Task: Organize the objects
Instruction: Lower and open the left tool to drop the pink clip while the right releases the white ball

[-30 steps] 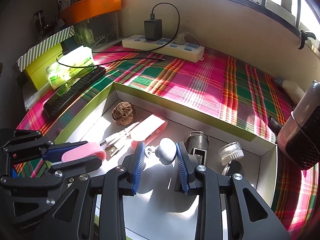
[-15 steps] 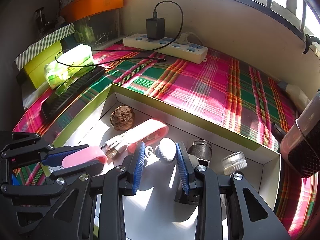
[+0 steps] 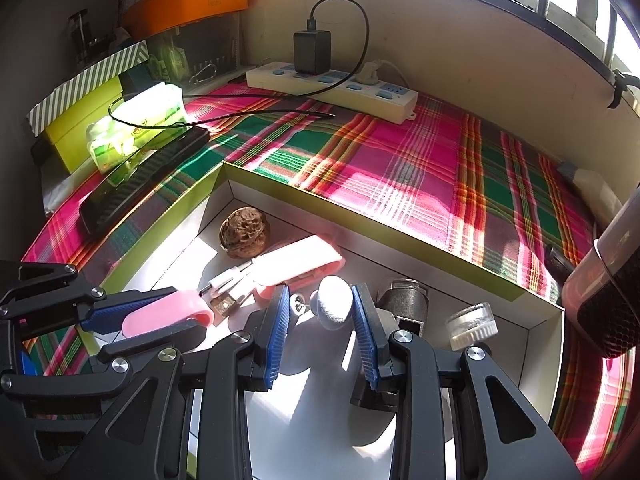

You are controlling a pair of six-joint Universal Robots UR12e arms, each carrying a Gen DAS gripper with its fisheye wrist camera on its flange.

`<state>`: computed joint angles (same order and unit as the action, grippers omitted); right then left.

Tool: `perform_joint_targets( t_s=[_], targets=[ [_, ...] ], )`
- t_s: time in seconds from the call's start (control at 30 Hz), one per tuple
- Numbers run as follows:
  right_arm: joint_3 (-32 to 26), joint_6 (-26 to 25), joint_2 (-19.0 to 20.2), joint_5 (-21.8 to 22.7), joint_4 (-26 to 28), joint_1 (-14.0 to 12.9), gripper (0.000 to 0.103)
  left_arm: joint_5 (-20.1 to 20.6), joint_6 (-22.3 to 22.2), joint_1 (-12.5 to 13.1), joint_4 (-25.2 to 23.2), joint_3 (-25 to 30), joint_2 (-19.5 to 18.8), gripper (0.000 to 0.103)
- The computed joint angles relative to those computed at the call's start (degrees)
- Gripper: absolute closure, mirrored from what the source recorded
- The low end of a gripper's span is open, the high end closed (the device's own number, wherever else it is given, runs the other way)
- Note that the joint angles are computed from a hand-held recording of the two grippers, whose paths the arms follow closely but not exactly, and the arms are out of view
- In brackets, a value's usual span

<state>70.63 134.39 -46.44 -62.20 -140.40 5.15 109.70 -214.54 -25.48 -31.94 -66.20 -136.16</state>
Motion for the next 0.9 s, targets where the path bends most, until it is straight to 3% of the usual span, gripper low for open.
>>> perform_joint_targets(
  t_s=[0.57,0.9],
  targets=[
    [0.02,-0.65,-0.09,-0.96,0.56,0.14,0.069,1.22,0.73,-0.13,-1.35,0.26,-0.04,0.087],
    [0.58,0.46,-0.38,-0.46,-0.65,-0.09,0.059,0.93,0.77,-0.07,-1.49,0.32,0.02,0.083]
  ],
)
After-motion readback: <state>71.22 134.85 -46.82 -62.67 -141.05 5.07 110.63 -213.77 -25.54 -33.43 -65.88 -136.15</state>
